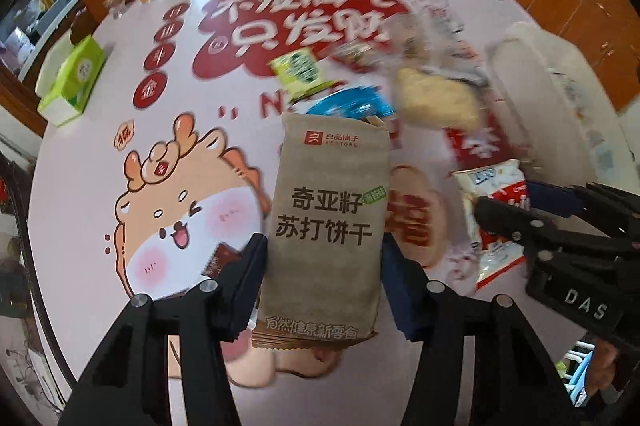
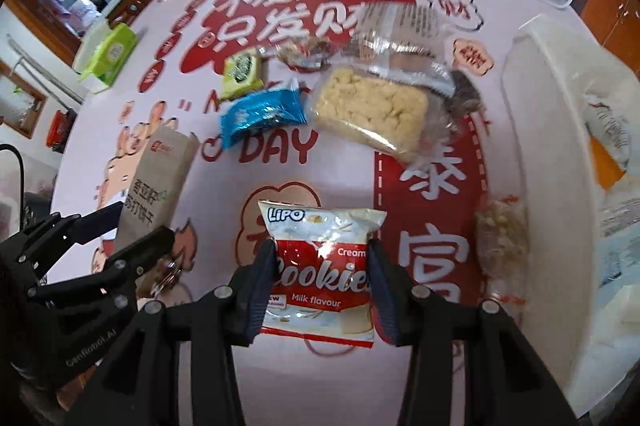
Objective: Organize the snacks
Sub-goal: 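Carry the soda-cracker pack and Cookies pack into the white tray and open both tools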
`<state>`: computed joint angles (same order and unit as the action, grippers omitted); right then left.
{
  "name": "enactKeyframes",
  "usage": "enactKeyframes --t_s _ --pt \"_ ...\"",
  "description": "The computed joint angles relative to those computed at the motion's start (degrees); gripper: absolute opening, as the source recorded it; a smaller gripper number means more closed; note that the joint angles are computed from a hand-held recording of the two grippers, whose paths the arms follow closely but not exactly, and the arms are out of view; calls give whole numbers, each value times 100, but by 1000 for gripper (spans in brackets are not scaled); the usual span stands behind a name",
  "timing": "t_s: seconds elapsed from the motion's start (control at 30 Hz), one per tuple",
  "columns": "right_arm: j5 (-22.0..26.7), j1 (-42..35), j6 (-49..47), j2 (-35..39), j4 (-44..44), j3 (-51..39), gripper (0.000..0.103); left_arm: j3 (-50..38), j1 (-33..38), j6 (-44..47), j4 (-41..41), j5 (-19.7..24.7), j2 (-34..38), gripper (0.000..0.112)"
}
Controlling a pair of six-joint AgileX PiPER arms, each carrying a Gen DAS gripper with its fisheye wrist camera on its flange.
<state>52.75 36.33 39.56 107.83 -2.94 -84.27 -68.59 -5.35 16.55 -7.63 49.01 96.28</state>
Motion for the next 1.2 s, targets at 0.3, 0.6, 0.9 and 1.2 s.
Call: enactKeyframes --t_s 0.3,0.6,0.9,1.2 --pt "-63 -222 -72 -1823 -326 1211 46 -392 -1690 -1430 475 369 -751 54" --pt "189 -1700 -1020 -3812 -187 2382 46 -1975 -3642 -3191 1414 793 -24 55" --pt "480 -4247 -3451 -4535 961 2597 46 -3636 -4735 -4161 2021 1498 951 55" --pt "538 -5424 -4557 -4451 1604 2623 46 -4733 -4997 -4312 2185 2005 1691 55"
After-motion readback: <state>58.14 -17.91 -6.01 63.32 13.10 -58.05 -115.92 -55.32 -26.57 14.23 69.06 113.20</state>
